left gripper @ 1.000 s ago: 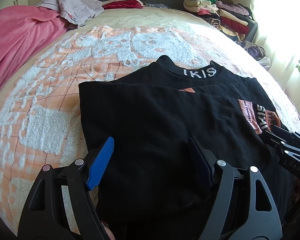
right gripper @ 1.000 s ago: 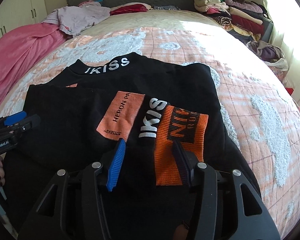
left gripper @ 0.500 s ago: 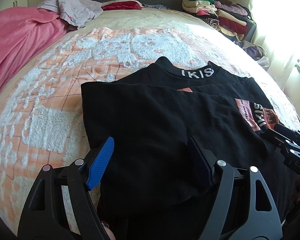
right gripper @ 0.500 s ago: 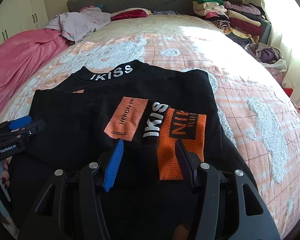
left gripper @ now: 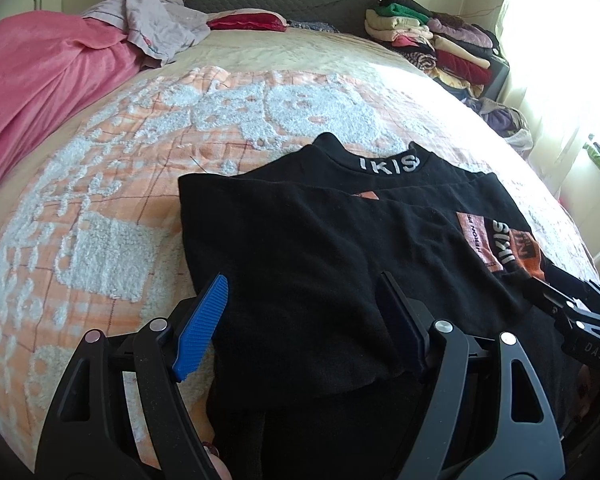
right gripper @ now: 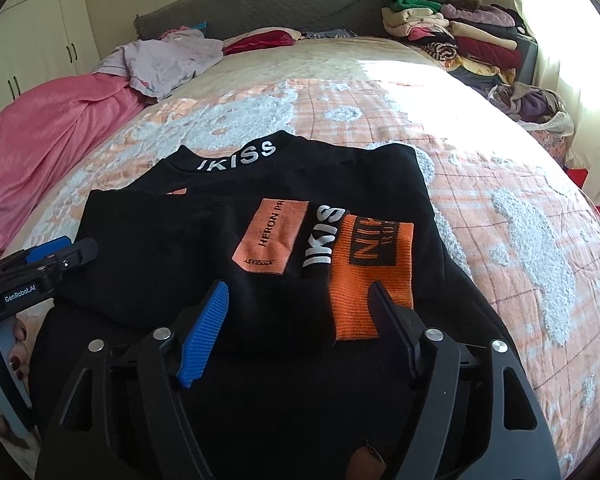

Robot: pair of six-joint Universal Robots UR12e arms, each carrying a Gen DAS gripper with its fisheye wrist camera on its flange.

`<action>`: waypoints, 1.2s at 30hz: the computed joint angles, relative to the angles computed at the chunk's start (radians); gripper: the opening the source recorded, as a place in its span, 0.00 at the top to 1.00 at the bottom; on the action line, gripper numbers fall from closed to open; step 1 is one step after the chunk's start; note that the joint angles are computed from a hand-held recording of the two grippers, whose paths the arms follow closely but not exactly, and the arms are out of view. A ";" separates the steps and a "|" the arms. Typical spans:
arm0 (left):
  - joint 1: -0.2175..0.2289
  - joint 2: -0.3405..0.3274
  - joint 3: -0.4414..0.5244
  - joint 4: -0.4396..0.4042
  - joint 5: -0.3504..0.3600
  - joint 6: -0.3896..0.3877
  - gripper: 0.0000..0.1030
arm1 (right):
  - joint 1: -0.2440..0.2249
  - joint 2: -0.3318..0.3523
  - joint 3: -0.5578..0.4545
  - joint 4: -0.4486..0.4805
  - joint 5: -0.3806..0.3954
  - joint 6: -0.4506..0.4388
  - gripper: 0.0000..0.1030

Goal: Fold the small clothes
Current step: 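Move both grippers back along the shirt toward its hem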

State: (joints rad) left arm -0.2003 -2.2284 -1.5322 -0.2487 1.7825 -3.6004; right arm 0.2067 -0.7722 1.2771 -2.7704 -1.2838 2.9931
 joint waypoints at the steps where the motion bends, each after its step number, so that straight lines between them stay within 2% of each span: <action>1: 0.001 0.002 -0.004 0.006 0.002 -0.005 0.30 | 0.000 0.000 0.001 -0.005 -0.001 0.006 0.19; 4: 0.004 0.006 -0.010 0.017 0.010 -0.019 0.19 | 0.011 -0.002 0.008 -0.044 -0.061 0.006 0.10; 5: 0.004 0.007 -0.012 0.023 0.013 -0.023 0.18 | 0.012 -0.003 0.011 -0.058 -0.070 0.000 0.10; 9: 0.004 0.010 -0.017 0.041 0.018 -0.029 0.10 | 0.010 -0.005 0.011 -0.067 -0.057 0.005 0.07; 16: 0.002 0.023 -0.036 0.093 0.022 -0.025 0.09 | 0.007 -0.013 0.020 -0.085 -0.051 0.017 0.07; 22: -0.008 0.031 -0.039 0.073 0.056 -0.006 0.09 | 0.004 -0.023 0.032 -0.099 -0.043 0.017 0.07; 29: -0.021 0.046 -0.056 0.090 0.101 0.006 0.09 | 0.000 -0.036 0.052 -0.123 -0.027 0.029 0.07; 36: -0.031 0.064 -0.073 0.107 0.111 0.010 0.09 | -0.002 -0.052 0.073 -0.144 -0.013 0.030 0.07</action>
